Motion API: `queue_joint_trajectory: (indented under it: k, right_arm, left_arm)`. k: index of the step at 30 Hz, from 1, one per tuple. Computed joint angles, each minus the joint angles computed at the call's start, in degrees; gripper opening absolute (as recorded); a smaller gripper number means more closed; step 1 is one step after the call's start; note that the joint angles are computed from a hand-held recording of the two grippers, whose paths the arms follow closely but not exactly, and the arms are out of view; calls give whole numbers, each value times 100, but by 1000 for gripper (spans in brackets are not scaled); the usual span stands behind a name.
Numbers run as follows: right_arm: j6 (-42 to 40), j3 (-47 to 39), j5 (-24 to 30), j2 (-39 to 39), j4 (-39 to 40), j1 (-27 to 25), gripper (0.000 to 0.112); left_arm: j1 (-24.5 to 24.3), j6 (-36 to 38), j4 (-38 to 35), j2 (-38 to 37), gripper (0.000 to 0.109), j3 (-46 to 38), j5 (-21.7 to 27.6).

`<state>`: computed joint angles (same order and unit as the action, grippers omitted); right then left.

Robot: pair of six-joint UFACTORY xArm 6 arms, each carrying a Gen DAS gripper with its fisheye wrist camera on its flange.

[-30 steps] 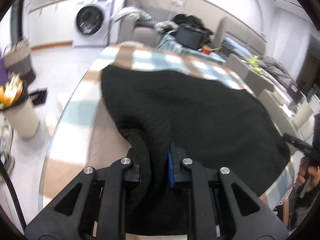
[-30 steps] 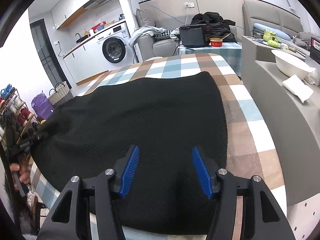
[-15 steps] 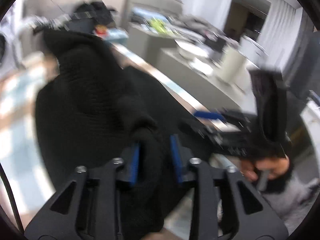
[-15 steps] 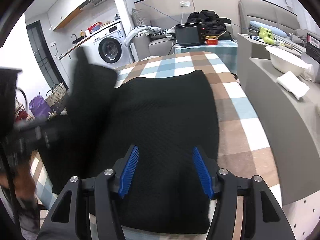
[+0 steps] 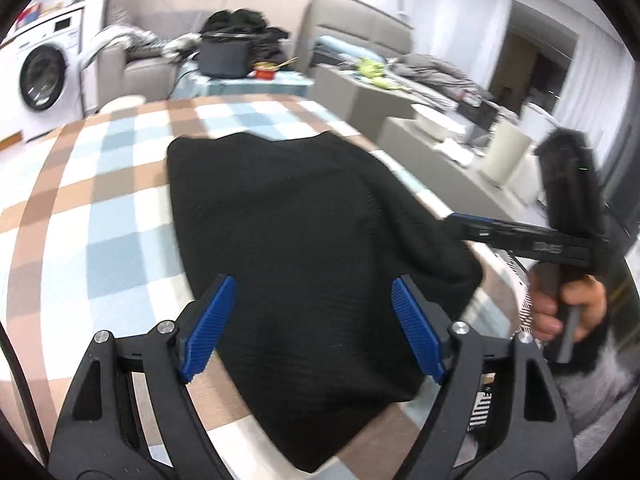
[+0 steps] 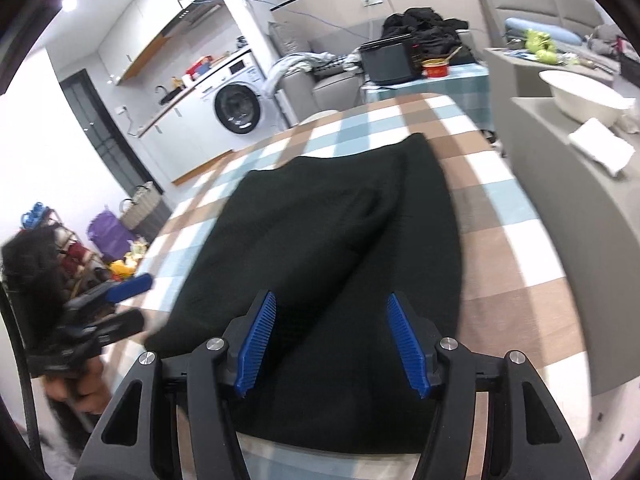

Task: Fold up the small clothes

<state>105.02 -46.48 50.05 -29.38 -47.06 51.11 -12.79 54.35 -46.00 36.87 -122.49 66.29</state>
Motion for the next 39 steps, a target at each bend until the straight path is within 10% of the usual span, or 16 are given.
queue_joint_trajectory:
  k: [4,11,13,15,23,27,36,39]
  right_arm:
    - [-47,-118,147,37,61,38,60]
    - [-79,514,-1147,-124,790,-535,59]
    - [-364,463,-1157,80,1101,-594,48]
    - [-653,287,-965,291,1092,-558,4]
    - [-1902,-625,1079,825,1238,-137,12]
    - [-1516,-336,812,466,1059,30,44]
    - [-1243,-95,-975,281,1003,-163,44]
    - [-2049,-448,-248,685,1470,117,41]
  left_arm:
    - [-48,-129,253,136,78,-24,-158]
    - [-273,-16,533,107,78,338,-544]
    - [-278,-11,569,139,78,332,-571]
    - [-268,-64,602,191,78,269,-571]
    - [-234,-173,654,241,79,205,-674]
    - [-246,-207,776,289,78,187,-678]
    - [-229,-1,725,152,78,449,-754]
    - [-217,27,737,123,79,493,-782]
